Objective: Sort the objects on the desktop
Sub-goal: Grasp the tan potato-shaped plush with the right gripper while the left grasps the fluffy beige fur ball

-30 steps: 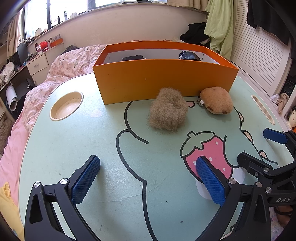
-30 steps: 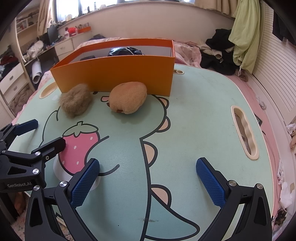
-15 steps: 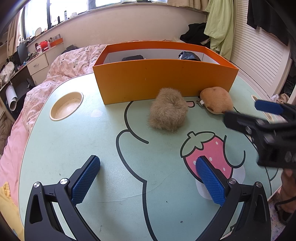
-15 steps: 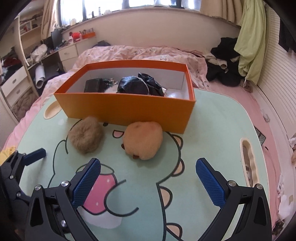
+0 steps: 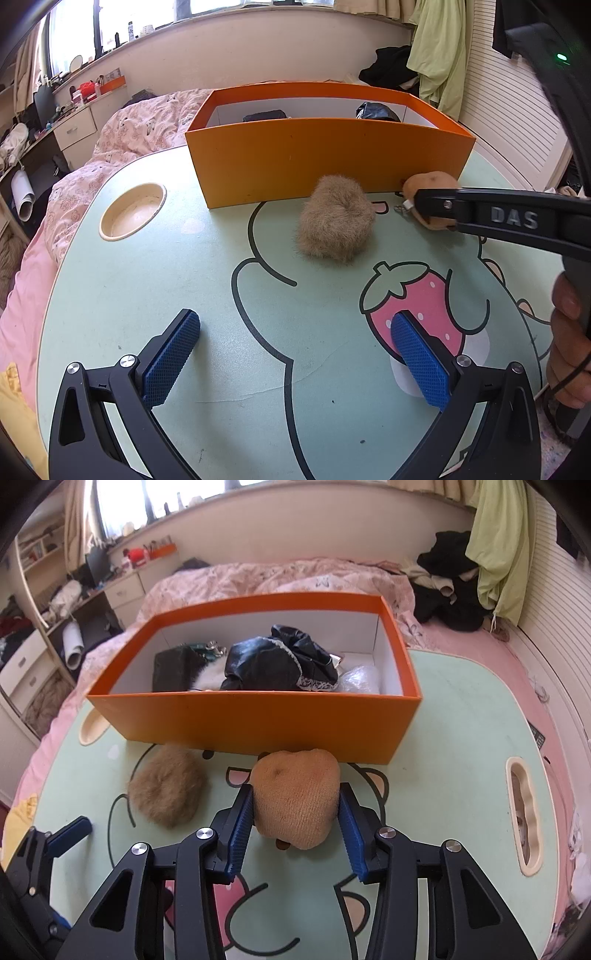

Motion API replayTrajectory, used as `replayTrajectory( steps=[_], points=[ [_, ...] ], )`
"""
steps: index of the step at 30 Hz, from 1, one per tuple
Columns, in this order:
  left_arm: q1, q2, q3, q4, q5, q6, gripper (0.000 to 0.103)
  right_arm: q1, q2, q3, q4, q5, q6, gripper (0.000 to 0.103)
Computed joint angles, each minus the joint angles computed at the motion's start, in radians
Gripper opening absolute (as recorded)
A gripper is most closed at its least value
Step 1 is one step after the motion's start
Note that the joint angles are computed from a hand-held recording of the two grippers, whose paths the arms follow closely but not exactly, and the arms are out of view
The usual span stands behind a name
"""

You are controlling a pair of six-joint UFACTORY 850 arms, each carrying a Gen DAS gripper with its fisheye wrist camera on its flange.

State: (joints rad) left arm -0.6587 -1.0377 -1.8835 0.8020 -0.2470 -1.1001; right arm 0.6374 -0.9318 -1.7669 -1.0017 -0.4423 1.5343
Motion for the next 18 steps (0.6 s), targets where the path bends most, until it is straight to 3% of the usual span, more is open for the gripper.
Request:
replayTrajectory(
  steps=[4,8,15,18],
  points=[
    [0.001,0.001,0.001,0.002,0.001,-0.001,0.103,-0.001,0.085,0.144,-0.2,0.081,0.255,0.043],
    [0.0,0.0,-0.003,-0.03,-0.003,0.033,0.103,0.015,0.155,0.265,-0.415,0.053,0.484,0.043],
    [0.009,-0.008,-0.049,-0.316,0.007,0.322,0.103,0.017,0.223,0.372,-0.555,0.021,0.643,0.044],
    [0.014,-0.024,-0.096,-0.351,-0.008,0.369,0.103,0.014,0.226,0.373,-0.567,0.024,0.663,0.044]
  ],
)
